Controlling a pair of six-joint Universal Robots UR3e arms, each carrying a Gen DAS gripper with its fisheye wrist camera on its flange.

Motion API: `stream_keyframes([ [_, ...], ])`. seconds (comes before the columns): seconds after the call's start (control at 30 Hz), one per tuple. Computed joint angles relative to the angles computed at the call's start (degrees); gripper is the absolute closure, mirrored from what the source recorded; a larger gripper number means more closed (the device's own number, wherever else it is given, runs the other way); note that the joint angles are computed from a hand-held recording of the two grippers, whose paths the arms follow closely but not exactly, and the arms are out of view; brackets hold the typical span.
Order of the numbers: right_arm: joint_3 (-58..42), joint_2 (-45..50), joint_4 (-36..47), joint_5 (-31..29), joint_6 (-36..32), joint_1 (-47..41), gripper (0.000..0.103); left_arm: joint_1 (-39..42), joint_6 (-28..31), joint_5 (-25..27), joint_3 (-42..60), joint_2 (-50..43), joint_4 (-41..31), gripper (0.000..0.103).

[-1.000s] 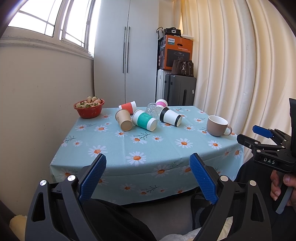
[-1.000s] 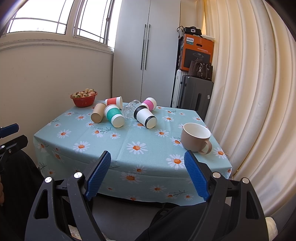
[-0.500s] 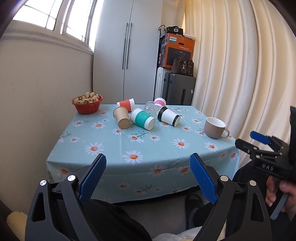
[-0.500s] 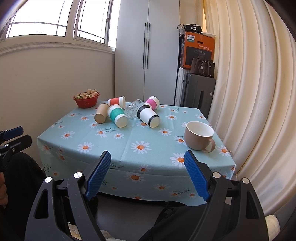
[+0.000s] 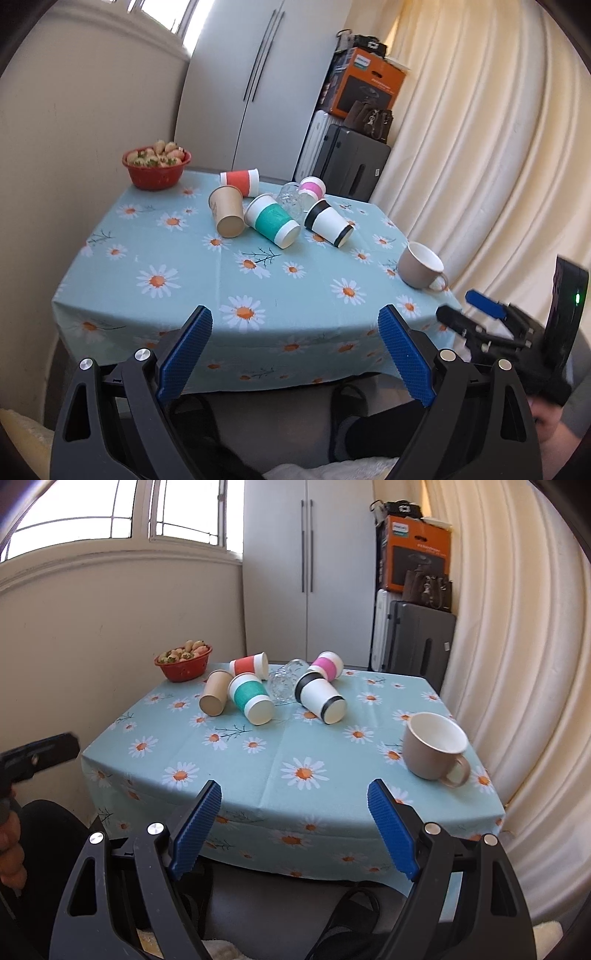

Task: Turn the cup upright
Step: 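Move the right tool toward the white teal-banded cup lying on its side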

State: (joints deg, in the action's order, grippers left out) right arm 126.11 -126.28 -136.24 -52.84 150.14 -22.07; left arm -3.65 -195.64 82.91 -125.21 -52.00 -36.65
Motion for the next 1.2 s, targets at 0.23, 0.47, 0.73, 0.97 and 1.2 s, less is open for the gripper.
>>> stream_keyframes([
  [0.23, -9.5, 17.7, -9.9, -7.4, 5.3, 10.4, 0.017, 12.2, 2.7, -10.6, 5.4, -7.6, -2.0, 0.014],
  [0.47, -23.9, 34.3, -10.1, -11.5, 7.6, 17.4, 0.017, 17.5, 2.0, -16.3, 13.0, -19.6, -1.7, 0.014],
  [0.73, -39.9, 48.7, -5.2, -12.7, 6.2, 22.1, 0.017, 17.6, -4.2, -23.4, 29.4, -39.7, -4.4, 0.014],
  [0.97, -56.0, 58.3, 7.6, -9.2, 2.1, 22.7, 0.018, 15.8, -11.9, -28.1, 48.7, -58.3, -12.5, 0.015],
  [1.2, -69.0, 65.7, 20.5, -4.5, 0.2, 20.4, 0.027, 13.1, -18.8, -26.7, 66.2, -72.3, -18.2, 0.020],
])
